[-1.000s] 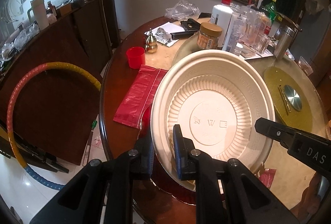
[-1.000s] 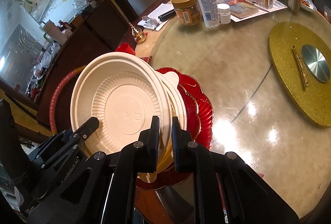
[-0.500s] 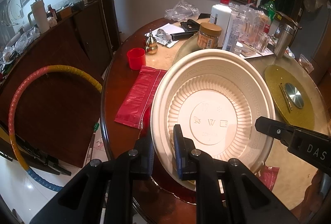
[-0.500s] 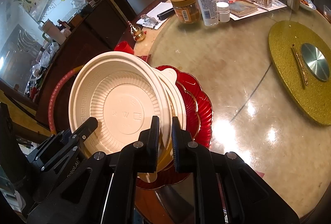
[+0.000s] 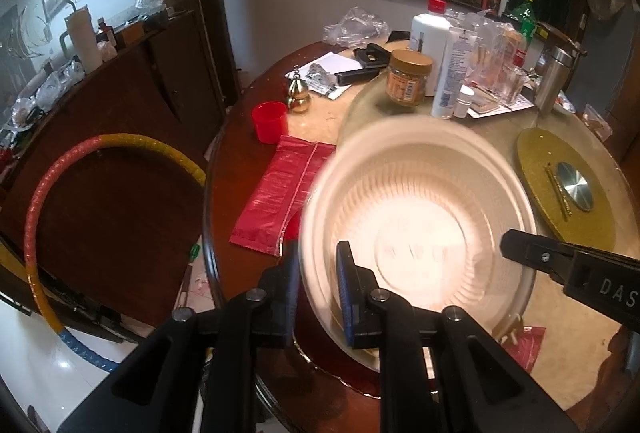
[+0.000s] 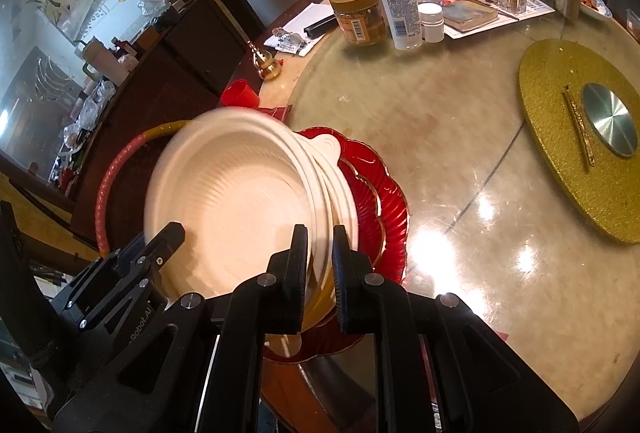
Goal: Organize plates and bowls
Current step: 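Lower the white bowl into the stacked bowls on the red plates, then open both tools to release the white bowl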
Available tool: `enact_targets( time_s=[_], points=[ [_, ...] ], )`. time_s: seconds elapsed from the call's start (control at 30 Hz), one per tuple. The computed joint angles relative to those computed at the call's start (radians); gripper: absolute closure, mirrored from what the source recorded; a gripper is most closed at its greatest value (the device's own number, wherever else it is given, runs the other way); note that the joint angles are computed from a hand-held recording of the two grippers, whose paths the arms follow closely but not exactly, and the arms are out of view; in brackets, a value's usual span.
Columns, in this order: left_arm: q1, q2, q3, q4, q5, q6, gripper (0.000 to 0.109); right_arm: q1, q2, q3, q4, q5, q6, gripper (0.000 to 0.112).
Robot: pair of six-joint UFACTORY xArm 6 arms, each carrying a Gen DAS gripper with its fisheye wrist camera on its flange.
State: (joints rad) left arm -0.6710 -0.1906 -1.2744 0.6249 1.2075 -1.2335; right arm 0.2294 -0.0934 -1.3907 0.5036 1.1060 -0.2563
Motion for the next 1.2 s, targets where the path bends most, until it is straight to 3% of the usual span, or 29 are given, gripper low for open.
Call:
enact_targets(
  time_s=[0.07,0.23,0.4,0.47,0.53,0.57,0.7,0.77,0.83,1.0,1.2],
  points=[
    [-0.002,-0.001,-0.001,0.008,0.008,-0.003,0.088,-0.004,0.001,-0.002,0.0,-0.001,0.004,0.099],
    [-0.012,-0.012,0.007,0.039,0.008,-0.028,0.07,-0.003,-0.008,0.002,-0.006,-0.01,0.005,0.098],
    [-0.027,-0.026,0.015,0.074,0.006,-0.057,0.065,0.006,-0.027,0.021,-0.042,-0.053,0.012,0.098],
    [-0.031,-0.038,0.026,0.087,-0.013,-0.071,0.053,0.013,-0.045,0.042,-0.066,-0.1,0.018,0.091],
    [-0.039,-0.05,0.041,0.119,-0.04,-0.095,0.028,0.013,-0.071,0.075,-0.052,-0.151,-0.011,0.072],
    [-0.047,-0.052,0.044,0.14,-0.04,-0.109,0.025,0.016,-0.083,0.088,-0.048,-0.166,-0.024,0.069],
    [-0.083,-0.023,0.018,0.194,0.0,-0.102,0.024,0.024,-0.165,0.177,-0.04,-0.263,-0.099,0.052],
    [-0.11,0.001,-0.005,0.225,0.053,-0.096,0.024,0.019,-0.214,0.233,-0.028,-0.314,-0.139,0.051],
    [-0.12,0.0,0.004,0.227,0.047,-0.107,0.024,0.005,-0.253,0.278,0.001,-0.34,-0.181,0.051],
    [-0.15,-0.011,0.023,0.231,0.051,-0.157,0.024,-0.039,-0.329,0.359,0.039,-0.362,-0.267,0.051],
    [-0.194,-0.017,0.032,0.226,0.049,-0.206,0.024,-0.09,-0.373,0.394,0.068,-0.313,-0.365,0.05]
  ],
)
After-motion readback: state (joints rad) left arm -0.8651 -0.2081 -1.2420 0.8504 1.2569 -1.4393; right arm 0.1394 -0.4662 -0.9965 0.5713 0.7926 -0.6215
